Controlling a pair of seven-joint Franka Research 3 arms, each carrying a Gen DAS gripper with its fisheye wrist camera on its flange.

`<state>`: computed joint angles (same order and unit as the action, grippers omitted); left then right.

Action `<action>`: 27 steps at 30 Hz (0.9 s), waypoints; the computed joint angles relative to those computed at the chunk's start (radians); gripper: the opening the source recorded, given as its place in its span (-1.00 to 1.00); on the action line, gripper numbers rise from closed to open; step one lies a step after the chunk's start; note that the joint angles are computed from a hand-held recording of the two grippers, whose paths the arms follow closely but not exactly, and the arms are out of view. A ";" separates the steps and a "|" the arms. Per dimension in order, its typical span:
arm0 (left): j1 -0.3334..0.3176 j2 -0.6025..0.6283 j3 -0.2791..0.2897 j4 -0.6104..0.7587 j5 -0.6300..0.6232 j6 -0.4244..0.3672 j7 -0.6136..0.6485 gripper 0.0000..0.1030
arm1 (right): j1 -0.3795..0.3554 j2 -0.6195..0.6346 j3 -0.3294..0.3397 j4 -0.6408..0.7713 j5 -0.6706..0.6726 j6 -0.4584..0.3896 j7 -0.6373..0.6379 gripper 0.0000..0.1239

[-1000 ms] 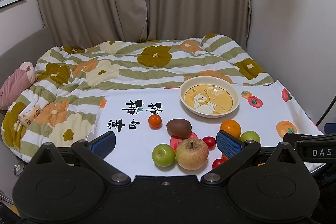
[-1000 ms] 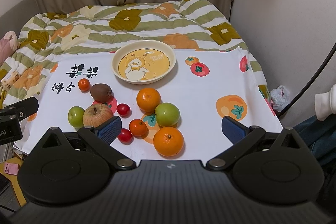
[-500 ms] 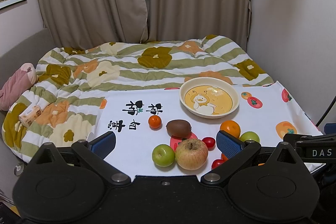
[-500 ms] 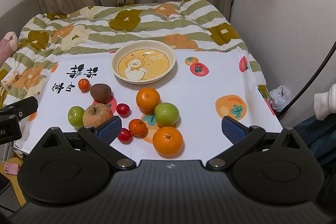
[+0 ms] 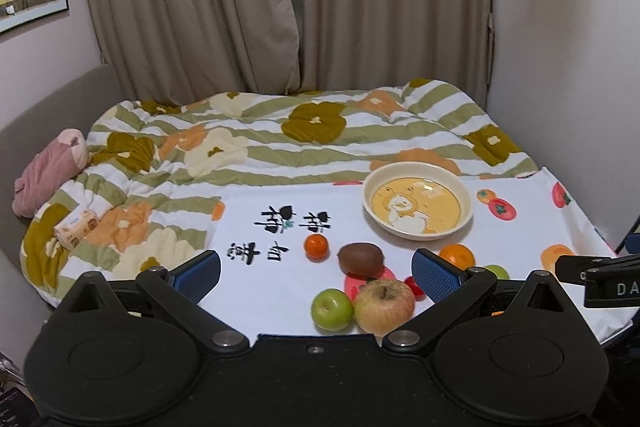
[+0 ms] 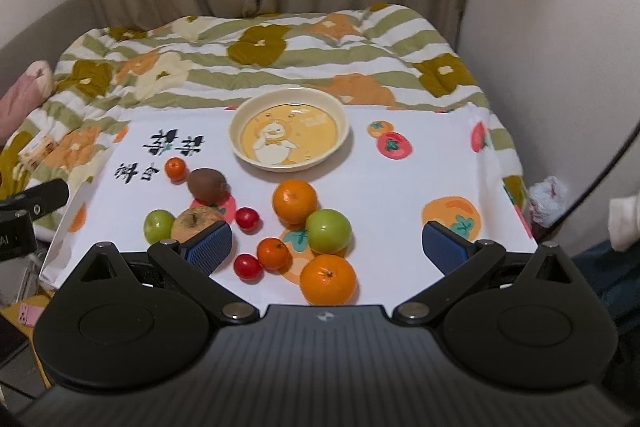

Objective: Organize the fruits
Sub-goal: 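Grasp the green apple with the left tool while the right tool grasps the large apple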

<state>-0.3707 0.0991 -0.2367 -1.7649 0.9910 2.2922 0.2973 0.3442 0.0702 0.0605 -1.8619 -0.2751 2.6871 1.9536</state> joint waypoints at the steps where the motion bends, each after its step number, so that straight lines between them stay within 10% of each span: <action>1: 0.000 -0.002 0.002 -0.009 0.011 0.002 -0.004 1.00 | -0.003 0.004 0.002 -0.002 0.018 0.012 -0.028 0.66; 14: 0.113 -0.047 0.040 -0.196 0.001 0.316 0.171 1.00 | 0.076 0.117 -0.022 0.036 0.070 0.090 -0.033 0.66; 27: 0.217 0.092 0.061 -0.240 -0.313 0.648 0.802 0.88 | 0.194 0.280 -0.098 0.130 -0.084 0.128 0.136 0.66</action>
<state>-0.1536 0.1911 -0.1753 -2.0050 0.6777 2.9400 1.0991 0.5384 0.3500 -0.0380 -1.7316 -0.3588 2.8149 2.0895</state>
